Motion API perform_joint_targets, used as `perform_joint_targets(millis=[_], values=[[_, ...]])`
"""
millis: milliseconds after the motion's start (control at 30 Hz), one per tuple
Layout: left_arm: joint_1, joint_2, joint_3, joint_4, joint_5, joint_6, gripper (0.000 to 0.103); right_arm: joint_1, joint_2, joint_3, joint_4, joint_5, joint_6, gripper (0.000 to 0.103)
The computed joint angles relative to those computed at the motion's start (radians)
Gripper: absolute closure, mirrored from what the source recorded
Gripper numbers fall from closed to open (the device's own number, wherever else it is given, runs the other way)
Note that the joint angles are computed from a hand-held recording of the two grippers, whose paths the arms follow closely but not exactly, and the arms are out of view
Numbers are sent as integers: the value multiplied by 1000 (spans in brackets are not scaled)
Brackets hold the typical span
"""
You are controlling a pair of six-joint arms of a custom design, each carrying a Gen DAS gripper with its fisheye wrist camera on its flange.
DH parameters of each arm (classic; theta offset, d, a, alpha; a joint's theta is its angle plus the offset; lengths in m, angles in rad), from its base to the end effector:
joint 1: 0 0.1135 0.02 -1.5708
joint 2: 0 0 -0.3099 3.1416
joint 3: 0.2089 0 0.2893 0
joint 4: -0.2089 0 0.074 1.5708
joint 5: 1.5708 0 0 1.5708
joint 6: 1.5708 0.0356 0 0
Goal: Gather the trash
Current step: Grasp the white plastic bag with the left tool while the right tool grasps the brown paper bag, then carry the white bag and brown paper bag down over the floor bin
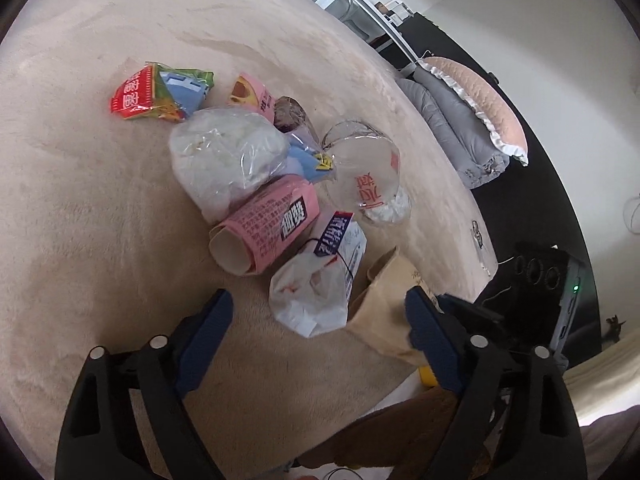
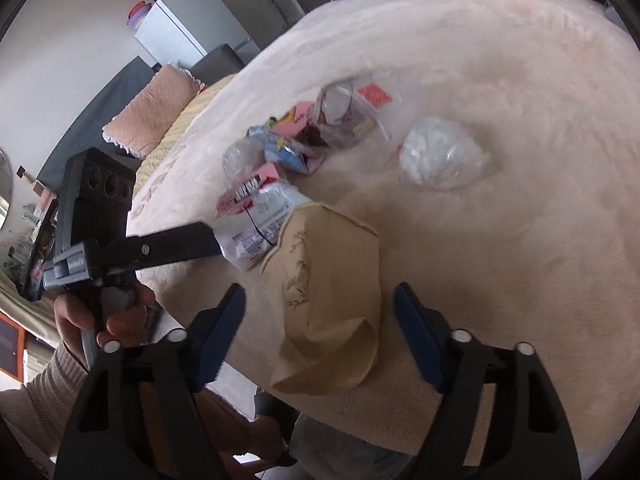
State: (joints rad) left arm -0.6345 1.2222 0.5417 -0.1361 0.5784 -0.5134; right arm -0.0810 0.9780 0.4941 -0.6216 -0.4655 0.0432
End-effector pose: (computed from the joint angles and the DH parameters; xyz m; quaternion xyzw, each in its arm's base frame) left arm 0.1841 -0.1597 0.1977 0.1588 0.8831 -0.4143 0.1524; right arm 0.1735 0.0019 0.1974 0.0057 0.9483 0.2202 0.2285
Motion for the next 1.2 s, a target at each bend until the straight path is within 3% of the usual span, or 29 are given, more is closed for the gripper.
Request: perform_joint_targets(millis=[100,167,300,800,1200], values=[[-9,14,1,15,-8,1,32,-2,22,-2,6,1,-1,41],[-18,27,9,10,-30,7,49,-6,20,-4,4,8,-6,49],[-29,36,15,0,-55,19,65,-32,8,-3,-11,-8,-24,52],[-130,-92,-17,-12,-207,-9,68,-54,-162,7,-120,23,-29,53],[-349,-478,-30,-260,-446,-150,68,-13,-483,103,-432,84,44,53]])
